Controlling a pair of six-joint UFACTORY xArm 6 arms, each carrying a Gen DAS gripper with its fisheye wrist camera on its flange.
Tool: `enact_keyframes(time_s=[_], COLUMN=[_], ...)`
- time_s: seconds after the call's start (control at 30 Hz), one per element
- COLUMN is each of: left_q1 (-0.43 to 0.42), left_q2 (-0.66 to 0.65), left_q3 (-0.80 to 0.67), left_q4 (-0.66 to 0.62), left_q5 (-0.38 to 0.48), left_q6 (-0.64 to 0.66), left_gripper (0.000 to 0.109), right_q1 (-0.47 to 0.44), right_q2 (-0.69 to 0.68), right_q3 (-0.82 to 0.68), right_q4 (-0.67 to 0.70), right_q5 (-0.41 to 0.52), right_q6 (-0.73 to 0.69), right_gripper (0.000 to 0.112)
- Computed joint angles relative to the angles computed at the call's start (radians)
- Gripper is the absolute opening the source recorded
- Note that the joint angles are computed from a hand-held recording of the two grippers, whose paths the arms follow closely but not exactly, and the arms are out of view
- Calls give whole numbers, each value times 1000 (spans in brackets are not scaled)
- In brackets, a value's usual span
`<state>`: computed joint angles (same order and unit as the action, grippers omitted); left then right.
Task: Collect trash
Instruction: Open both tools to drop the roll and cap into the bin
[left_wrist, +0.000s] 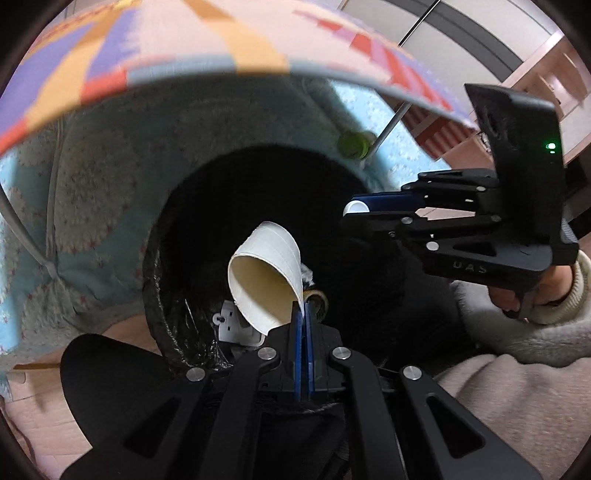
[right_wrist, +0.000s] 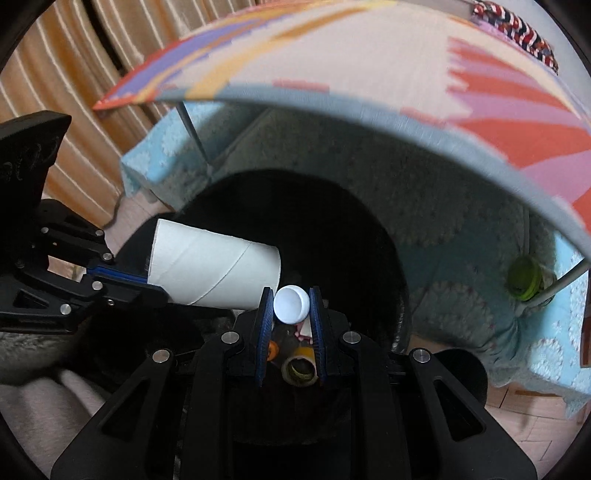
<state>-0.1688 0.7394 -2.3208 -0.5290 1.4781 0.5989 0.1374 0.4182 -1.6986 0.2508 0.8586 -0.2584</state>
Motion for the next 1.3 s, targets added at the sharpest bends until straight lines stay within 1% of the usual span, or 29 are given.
enact_keyframes(time_s=[0.3,0.4,0.47,0.57,0.63,0.67,0.7,0.73,0.77,0.8,0.87,1.07,1.13,1.2,1.23,1.3], left_q1=[-16,-21,-20,-22,-26,-27,-27,-28,-28,-28,-25,-17,-11,-9,-8,-4], left_q2=[120,135,155,148,144,145,146,148,143,126,84,8,-19,-49,-67,-104], left_q3=[-140,-156,-195,-187,-182,-184,-187,-188,-180,-153,-90,-11,11,39,53,83], left_q4=[60,75,73,75,88,91,94,97,95,95,83,50,33,19,10,-10], left_q5=[46,51,69,63,55,54,57,54,47,31,-13,-66,-80,-94,-103,-119], left_q6=[-55,-78,-92,-89,-90,-88,-90,-93,-90,-85,-71,-21,-2,12,23,50], left_gripper=[1,1,1,2,3,4,6,9,18,34,53,53,53,53,53,63], right_q1=[10,12,13,14,15,15,15,15,16,16,17,7,4,1,1,-1], right_q2=[76,92,98,113,114,112,110,105,103,99,89,45,23,2,-10,-42], right_q3=[-69,-87,-89,-109,-109,-107,-104,-97,-96,-92,-82,-58,-50,-40,-34,-18], right_q4=[-37,-37,-40,-29,-25,-22,-21,-22,-22,-22,-28,-9,8,23,27,42], right_q5=[49,62,60,74,75,74,71,65,63,61,52,50,56,57,54,53], right_q6=[18,15,13,7,5,2,0,-1,-2,-4,-3,-17,-32,-49,-55,-74], right_gripper=[20,20,20,20,23,30,33,34,34,34,34,34,38,47,48,53])
